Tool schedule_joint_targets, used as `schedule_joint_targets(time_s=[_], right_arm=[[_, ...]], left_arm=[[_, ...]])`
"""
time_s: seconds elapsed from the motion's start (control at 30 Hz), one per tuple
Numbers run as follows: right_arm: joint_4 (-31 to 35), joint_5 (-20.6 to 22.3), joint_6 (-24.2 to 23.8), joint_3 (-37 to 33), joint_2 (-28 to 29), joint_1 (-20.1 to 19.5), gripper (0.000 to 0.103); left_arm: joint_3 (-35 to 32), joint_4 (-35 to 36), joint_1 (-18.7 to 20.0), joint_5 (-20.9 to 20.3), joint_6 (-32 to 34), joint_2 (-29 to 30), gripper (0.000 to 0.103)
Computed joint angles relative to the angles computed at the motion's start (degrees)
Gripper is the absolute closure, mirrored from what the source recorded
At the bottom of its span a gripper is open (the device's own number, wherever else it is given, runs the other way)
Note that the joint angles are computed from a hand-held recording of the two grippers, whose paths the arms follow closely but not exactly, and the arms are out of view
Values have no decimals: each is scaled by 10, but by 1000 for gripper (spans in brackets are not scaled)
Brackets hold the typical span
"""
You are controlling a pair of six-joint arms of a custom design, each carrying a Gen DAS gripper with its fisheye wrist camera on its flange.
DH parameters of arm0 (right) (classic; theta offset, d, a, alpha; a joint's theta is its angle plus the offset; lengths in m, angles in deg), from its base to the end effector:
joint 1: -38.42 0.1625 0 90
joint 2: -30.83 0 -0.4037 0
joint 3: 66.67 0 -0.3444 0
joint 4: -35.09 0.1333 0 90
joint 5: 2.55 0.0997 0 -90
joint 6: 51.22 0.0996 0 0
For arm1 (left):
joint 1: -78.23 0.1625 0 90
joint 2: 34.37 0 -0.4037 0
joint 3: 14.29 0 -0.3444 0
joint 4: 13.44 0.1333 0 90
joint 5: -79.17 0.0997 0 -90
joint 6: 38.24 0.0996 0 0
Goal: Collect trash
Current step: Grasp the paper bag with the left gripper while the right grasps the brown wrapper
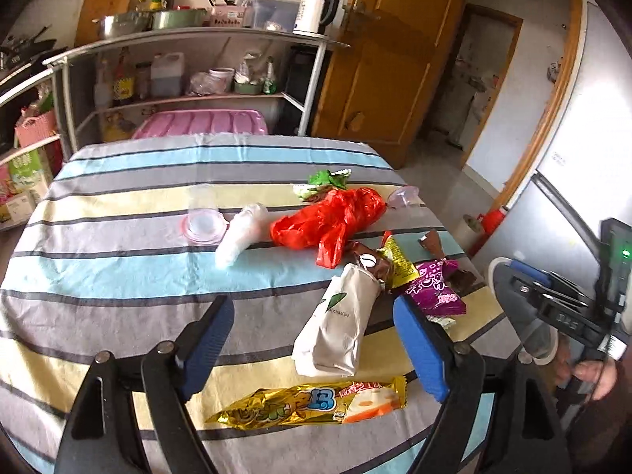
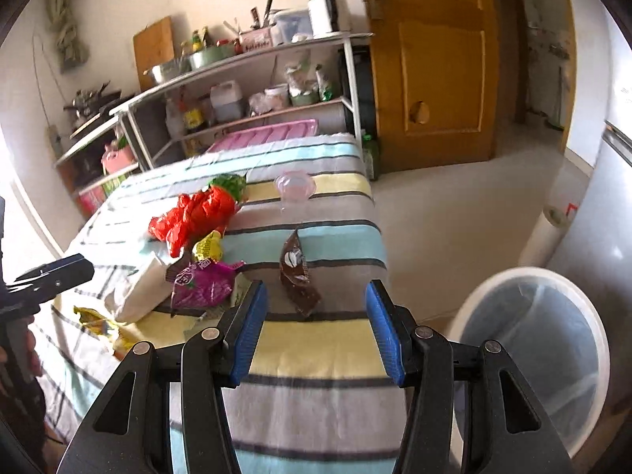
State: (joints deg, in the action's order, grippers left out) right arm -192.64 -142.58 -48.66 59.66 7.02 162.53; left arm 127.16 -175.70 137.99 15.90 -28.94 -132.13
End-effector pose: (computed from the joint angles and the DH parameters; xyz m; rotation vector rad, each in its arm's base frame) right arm 0.2788 -0.3100 -0.0055 0.2972 -2.3029 1.0290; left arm -0.0096 -0.3701 0.2942 0.7509 2.5664 -0.7835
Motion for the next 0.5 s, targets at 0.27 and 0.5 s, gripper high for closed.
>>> schedule_joint_targets(time_s=[0.27, 0.5], right_arm=[[75, 22, -17, -44, 2, -34, 50], [110, 37, -39, -64, 2, -45, 51]], left_arm=[[-15, 15, 16, 0, 54, 44, 19], [-23, 10, 14, 12, 70, 85, 19]])
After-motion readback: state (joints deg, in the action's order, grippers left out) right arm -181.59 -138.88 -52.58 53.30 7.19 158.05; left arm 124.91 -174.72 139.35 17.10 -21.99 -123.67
